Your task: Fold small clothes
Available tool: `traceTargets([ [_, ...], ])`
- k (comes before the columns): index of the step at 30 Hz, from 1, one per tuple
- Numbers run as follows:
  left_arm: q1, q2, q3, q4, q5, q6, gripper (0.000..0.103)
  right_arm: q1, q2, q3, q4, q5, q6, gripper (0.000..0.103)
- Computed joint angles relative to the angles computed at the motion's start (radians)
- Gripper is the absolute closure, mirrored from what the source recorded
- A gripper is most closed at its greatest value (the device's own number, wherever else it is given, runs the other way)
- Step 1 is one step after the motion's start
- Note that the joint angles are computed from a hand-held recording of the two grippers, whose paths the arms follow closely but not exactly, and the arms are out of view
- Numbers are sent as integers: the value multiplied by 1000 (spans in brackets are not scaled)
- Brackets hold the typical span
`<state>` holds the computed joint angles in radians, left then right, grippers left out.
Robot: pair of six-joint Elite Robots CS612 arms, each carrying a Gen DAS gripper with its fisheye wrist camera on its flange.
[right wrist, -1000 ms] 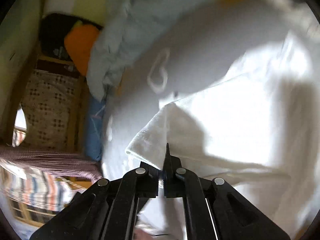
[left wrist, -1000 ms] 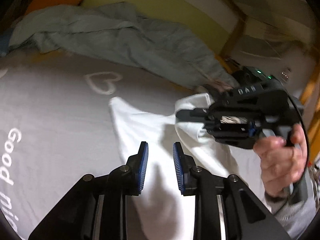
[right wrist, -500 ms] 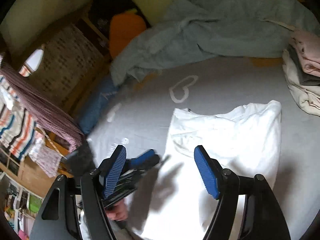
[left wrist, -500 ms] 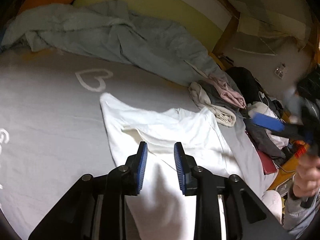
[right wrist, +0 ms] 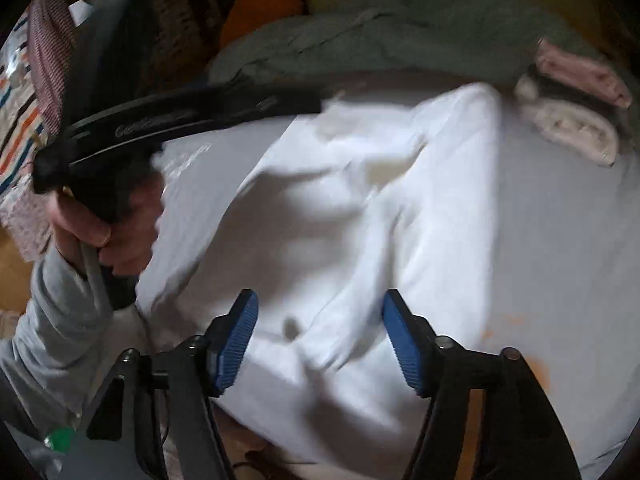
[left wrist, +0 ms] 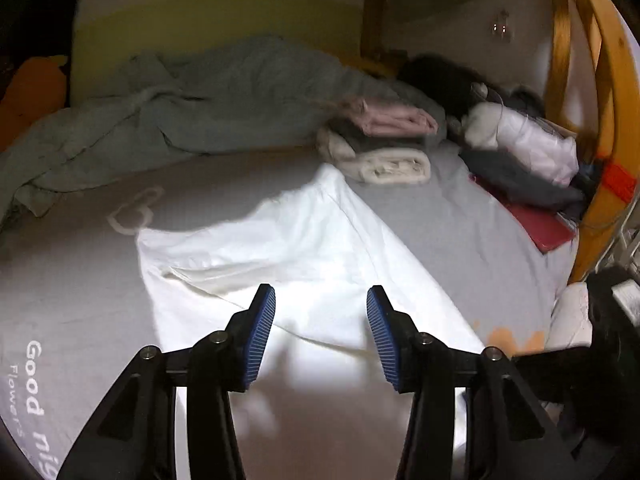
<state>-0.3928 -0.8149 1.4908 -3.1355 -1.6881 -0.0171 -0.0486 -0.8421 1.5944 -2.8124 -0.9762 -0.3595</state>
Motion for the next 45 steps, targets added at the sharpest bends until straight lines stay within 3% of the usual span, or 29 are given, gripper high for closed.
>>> traceTargets([
  [2, 8, 10, -15, 24, -103, -43, 56, -12, 7, 11, -23, 61, 19, 42],
  [4, 7, 12, -26, 64, -121, -67, 57, -25, 12, 15, -19, 127, 31, 42],
  [6, 1, 16, -33, 91, -105, -62, 56, -31, 13, 13, 16, 143, 15, 42],
  [8, -15, 17, -42, 155, -10, -55, 57, -38, 15, 14, 24, 154, 22, 42],
  [9, -22, 21, -44, 163, 32, -51, 70, -46, 19, 13, 27, 173, 37, 42],
  [12, -36, 26, -10, 35, 179, -29, 99, -68, 28, 10, 20, 224, 91, 42],
  [14, -22, 15, 20, -19, 151, -75, 101, -73, 22, 24, -51, 181, 115, 42],
  [16, -16, -3, 57, -59, 189, -127, 101, -76, 15, 43, -142, 126, 130, 42],
  [19, -2, -21, 96, -66, 176, -192, 101, -82, 14, 60, -268, 64, 191, 42],
  [23, 4, -37, 143, -53, 204, -294, 101, -66, 20, 42, -277, -101, 221, 42],
  [25, 13, -40, 159, -31, 189, -367, 98, -58, 27, 25, -228, -130, 208, 42],
  [28, 54, -23, 168, -115, 7, -462, 88, -61, 34, 5, -150, -108, 217, 42],
  [30, 71, -17, 153, -139, -82, -474, 69, -69, 41, -8, -137, -67, 234, 42],
  [32, 67, -19, 147, -176, -67, -439, 56, -69, 36, -2, -141, -27, 241, 42],
  [35, 62, -8, 93, -75, -34, -415, 51, -76, 36, -15, -20, 60, 167, 42],
  [37, 70, 20, 38, 15, -66, -434, 57, -61, 28, -4, -11, -12, 157, 42],
  [39, 61, 28, 8, 89, 6, -373, 83, -55, 26, 3, -29, -40, 149, 42],
  [40, 55, 26, 11, 76, 40, -349, 90, -54, 25, 4, -31, -44, 147, 42],
  [41, 55, 24, 15, 59, 46, -333, 98, -54, 25, 2, -29, -47, 146, 44],
  [44, 57, 6, 35, 58, 47, -293, 101, -49, 23, 8, -60, -120, 148, 86],
  [45, 54, 1, 35, 90, 75, -271, 101, -54, 20, 13, -61, -107, 144, 90],
])
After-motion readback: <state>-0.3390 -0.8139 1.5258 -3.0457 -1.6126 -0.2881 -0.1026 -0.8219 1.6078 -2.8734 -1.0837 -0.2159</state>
